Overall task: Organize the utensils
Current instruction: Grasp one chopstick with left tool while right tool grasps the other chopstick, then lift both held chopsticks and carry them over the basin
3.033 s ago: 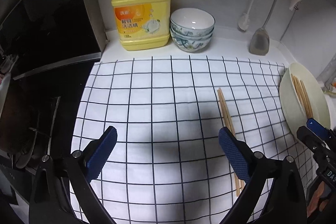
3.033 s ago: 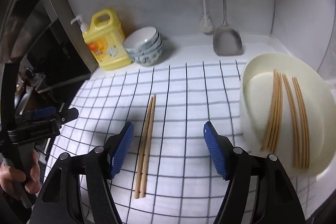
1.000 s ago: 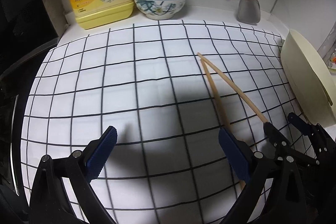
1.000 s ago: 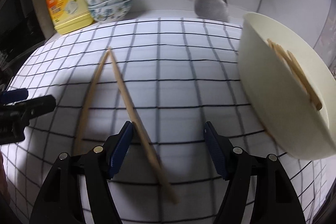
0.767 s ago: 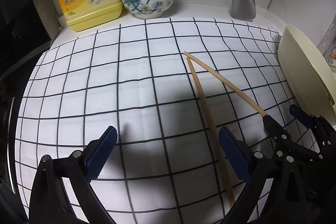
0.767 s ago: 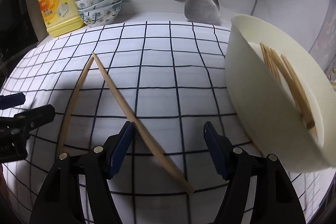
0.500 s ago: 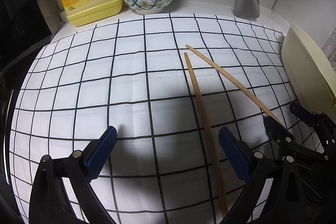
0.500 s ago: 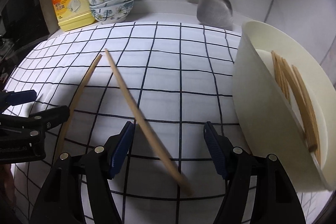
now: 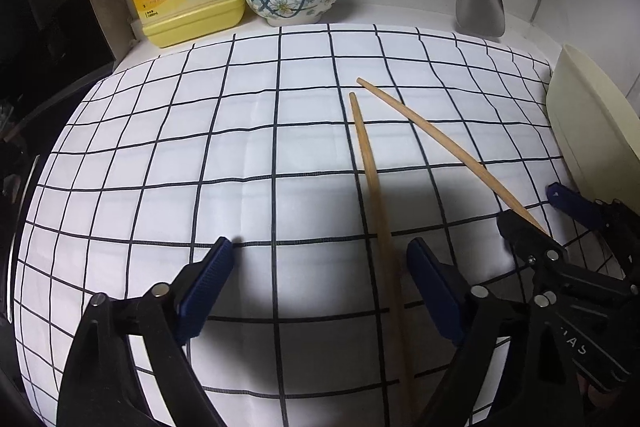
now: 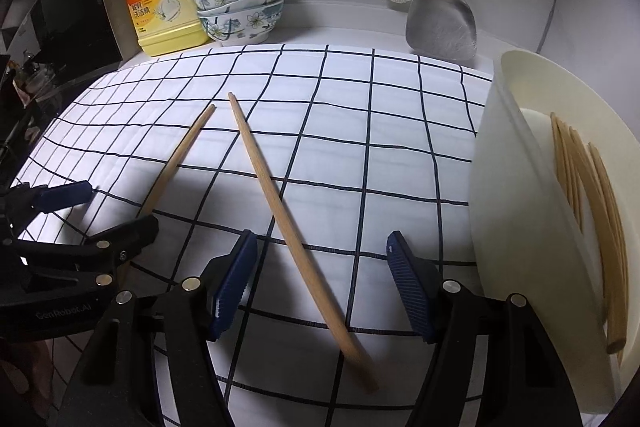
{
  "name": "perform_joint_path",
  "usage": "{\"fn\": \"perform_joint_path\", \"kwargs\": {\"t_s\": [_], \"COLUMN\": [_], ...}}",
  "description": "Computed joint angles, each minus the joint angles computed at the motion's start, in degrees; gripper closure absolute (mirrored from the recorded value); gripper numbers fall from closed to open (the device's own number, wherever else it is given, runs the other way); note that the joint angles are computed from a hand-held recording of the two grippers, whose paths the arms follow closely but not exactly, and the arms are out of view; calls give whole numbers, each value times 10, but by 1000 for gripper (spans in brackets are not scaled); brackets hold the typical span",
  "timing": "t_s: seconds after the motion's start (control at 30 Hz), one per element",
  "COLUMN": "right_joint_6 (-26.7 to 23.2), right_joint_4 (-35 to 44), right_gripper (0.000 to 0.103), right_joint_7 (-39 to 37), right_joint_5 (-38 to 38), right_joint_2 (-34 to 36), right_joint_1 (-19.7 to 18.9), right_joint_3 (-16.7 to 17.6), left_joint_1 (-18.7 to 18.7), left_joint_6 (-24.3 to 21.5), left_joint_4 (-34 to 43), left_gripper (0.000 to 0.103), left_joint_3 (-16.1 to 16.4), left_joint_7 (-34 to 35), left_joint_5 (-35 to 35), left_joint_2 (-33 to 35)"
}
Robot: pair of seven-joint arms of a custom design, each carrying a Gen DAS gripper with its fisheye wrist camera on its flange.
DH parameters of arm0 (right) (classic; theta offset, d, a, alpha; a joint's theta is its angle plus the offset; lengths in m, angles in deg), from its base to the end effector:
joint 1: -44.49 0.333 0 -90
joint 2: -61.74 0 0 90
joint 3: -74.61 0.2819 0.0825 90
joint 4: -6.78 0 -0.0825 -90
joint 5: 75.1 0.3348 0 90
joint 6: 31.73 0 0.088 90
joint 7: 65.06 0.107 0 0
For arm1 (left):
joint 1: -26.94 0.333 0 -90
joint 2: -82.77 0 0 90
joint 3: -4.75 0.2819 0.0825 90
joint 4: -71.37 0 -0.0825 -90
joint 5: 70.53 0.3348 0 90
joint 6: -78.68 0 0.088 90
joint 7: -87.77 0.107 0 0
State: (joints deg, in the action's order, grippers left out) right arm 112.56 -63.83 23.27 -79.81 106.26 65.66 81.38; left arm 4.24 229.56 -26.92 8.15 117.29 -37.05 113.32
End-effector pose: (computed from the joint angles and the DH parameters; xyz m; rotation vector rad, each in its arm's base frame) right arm 0.6509 0.3159 0.3606 -2.3135 1.3482 -0.3620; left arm 0.6034 -0.2310 0.3189 -2.1045 1.6457 -0.4506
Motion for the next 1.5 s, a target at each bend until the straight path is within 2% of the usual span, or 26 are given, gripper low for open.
{"fn": "perform_joint_path", "kwargs": {"t_s": [0.07,0.17,0.23,0.3,0.33,0.47,0.67,1.0,1.13,1.33,1.5], "right_joint_6": [-2,-7,-2,-2,-4,-2,-6,28,36,29,25], "right_joint_4": [3,10,5,5,6,-3,-33,-160,-203,-257,-286], "right_gripper": [54,66,75,89,91,94,97,97,97,97,97], "right_joint_7": [-17,-30,-27,-25,-21,-4,48,187,244,314,324], "right_joint_5": [2,6,5,1,-6,-13,-8,-30,-56,-97,-111], "right_joint_2": [1,5,3,2,2,-4,-28,-138,-188,-266,-312], "right_joint_1": [-2,-1,3,8,14,20,19,38,44,32,-3], "right_joint_3": [7,10,6,3,-2,-8,-9,-18,-24,-35,-41], "left_joint_1": [-1,-2,1,3,3,6,32,71,88,93,60], "left_joint_6": [1,3,6,9,11,27,57,96,100,93,63], "left_joint_4": [2,6,7,7,5,-13,-48,-132,-143,-94,18], "left_gripper": [32,53,75,91,95,96,96,96,96,96,96], "left_joint_3": [-2,-6,-10,-14,-15,-14,-36,-62,-87,-126,-132], "left_joint_7": [3,12,24,36,40,54,118,265,339,440,464], "left_joint_5": [0,-3,-8,-16,-19,-25,-78,-154,-193,-275,-307], "left_joint_2": [0,-1,-1,-2,-2,-12,-32,-113,-139,-135,-77]}}
